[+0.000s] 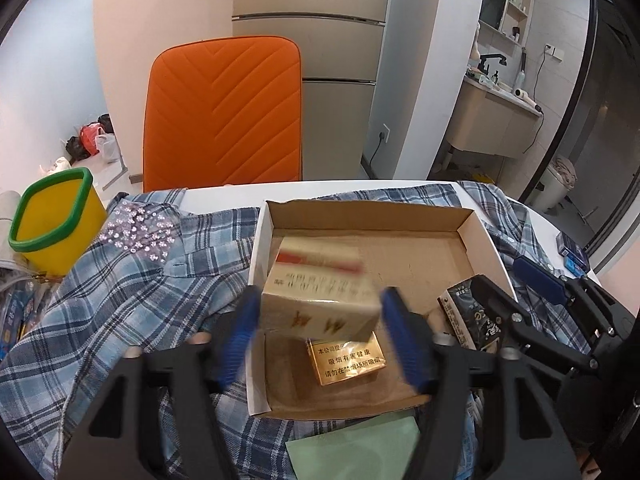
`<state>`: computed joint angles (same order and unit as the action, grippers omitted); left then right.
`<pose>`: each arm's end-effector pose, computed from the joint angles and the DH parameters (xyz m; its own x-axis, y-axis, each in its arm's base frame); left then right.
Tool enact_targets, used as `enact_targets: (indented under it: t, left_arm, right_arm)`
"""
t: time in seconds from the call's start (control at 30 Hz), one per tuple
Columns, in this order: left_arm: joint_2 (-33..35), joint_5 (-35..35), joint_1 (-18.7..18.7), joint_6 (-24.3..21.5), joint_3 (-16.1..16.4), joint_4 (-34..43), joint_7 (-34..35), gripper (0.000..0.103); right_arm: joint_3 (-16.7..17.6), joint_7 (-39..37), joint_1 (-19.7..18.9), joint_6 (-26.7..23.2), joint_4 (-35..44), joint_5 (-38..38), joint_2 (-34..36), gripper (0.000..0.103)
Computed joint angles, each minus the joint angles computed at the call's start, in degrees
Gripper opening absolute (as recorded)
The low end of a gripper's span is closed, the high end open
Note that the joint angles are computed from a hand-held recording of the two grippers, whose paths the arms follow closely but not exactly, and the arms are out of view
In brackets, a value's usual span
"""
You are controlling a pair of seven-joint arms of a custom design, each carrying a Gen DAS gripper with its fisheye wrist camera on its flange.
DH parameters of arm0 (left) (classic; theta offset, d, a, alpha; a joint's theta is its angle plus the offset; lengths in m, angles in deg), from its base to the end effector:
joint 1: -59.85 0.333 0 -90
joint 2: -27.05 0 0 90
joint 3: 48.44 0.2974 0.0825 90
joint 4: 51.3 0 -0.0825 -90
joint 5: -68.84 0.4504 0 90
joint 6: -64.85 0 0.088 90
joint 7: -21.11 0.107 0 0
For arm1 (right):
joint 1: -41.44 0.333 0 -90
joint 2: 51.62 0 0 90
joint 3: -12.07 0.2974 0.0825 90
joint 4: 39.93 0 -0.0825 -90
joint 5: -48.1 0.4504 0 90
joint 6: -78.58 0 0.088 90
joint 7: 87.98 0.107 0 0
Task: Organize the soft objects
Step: 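Lower the white pack into the box with the left gripper while the right gripper drops the Face packet, then withdraw both open grippers up and away from the box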
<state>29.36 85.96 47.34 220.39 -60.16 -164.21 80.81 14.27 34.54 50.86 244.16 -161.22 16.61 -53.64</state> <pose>0.6095 -0.2844 0.4841 -0.1496 -0.9850 0.0862 -0.7491 0.0560 -0.6600 0.6198 0.1589 0.4670 0.0835 -0.9945 0.0637 -0.6536 -0.1029 -0.7498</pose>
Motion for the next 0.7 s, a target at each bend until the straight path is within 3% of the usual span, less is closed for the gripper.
enact_targets:
  t: [0.07, 0.17, 0.5, 0.7]
  left_arm:
    - [-0.6, 4.5, -0.1, 2.3, 0.4, -1.0, -4.3, 0.091]
    - [-1.1, 4.6, 0.1, 3.4, 0.2, -1.4, -3.8, 0.091]
    - [-2.4, 2.8, 0.8, 4.7, 0.1, -2.5, -3.2, 0.091]
    - [-4.2, 5.4, 1.3, 6.3, -0.4, -3.8, -5.6, 0.091]
  right_arm:
    - [-0.1, -0.2, 0.0, -0.6, 0.1, 0.8, 0.0, 0.050]
    - [-0.3, 0.5, -0.2, -0.7, 0.1, 1.4, -0.1, 0.061]
    - [-0.1, 3.7, -1.4, 0.2, -0.7, -0.4, -1.6, 0.061]
    - [0.8, 7.2, -2.8, 1.6, -1.9, -3.9, -3.7, 0.061]
